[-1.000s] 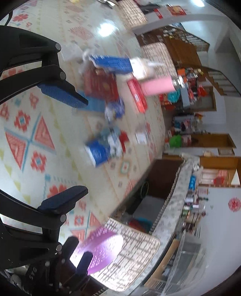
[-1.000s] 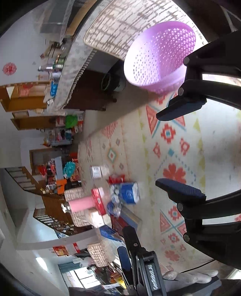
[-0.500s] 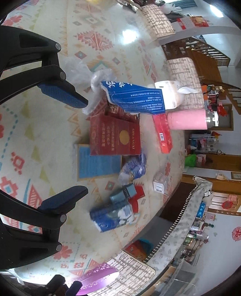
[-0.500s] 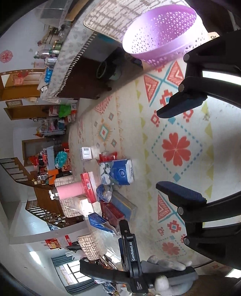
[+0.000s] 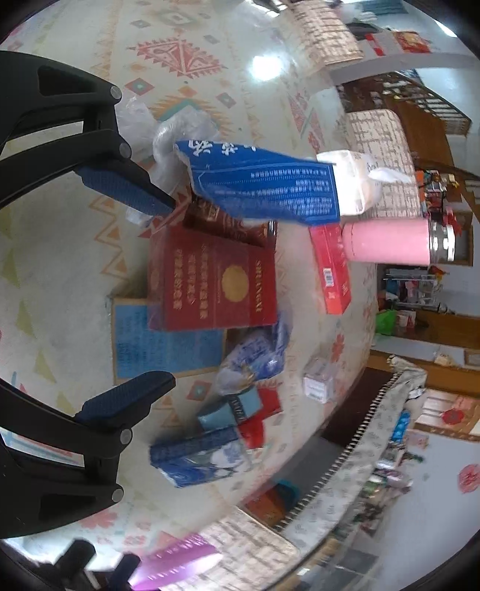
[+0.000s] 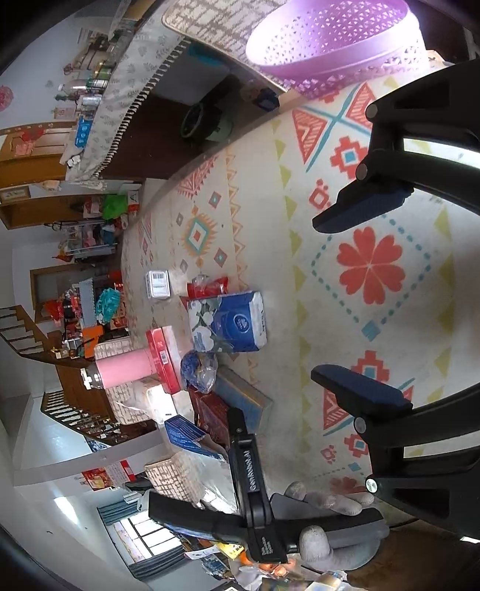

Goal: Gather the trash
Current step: 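Withdraw both open tools from the basket back toward the trash pile, then grasp the red SHUANGXI pack with the left tool while the right tool grasps the tissue pack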

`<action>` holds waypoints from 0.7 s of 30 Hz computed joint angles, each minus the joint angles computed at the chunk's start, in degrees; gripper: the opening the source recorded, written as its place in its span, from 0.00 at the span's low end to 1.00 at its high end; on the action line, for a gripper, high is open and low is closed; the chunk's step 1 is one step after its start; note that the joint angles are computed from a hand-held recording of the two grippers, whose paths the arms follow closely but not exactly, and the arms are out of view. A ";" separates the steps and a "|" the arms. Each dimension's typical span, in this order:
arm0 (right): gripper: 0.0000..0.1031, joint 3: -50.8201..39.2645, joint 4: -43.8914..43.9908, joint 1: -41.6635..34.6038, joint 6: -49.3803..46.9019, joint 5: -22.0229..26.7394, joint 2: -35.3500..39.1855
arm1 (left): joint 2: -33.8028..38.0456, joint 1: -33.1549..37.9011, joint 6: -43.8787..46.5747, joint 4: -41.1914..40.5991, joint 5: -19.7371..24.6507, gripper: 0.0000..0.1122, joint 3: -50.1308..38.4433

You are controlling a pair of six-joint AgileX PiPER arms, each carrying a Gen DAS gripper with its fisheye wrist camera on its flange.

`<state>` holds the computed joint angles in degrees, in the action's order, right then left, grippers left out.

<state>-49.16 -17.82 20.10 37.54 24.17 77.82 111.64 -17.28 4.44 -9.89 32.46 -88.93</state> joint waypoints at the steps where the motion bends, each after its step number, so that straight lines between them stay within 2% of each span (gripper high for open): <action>1: 0.76 -0.76 0.63 -0.09 -0.68 -0.12 0.84 | 0.08 0.52 0.22 -1.10 -0.20 0.76 -0.19; 3: 0.77 -2.77 2.61 -0.61 -2.94 -0.45 2.82 | 0.37 1.29 -1.28 -1.56 -0.83 0.76 -0.51; 7: 0.78 -7.80 7.33 -1.73 -7.95 -0.90 7.79 | 2.15 2.38 -1.40 -3.86 0.99 0.76 -2.46; 9: 0.79 -11.33 7.90 -1.97 -8.86 -0.53 11.19 | 2.57 2.04 -2.09 -2.44 1.25 0.75 -2.73; 12: 0.79 -16.80 4.74 -1.41 -6.82 1.04 16.37 | 2.98 1.81 -1.45 -2.41 2.24 0.51 -3.26; 21: 0.79 -26.48 -1.96 -0.06 -0.30 5.28 26.34 | -0.53 3.49 3.63 -7.42 -0.26 0.51 1.46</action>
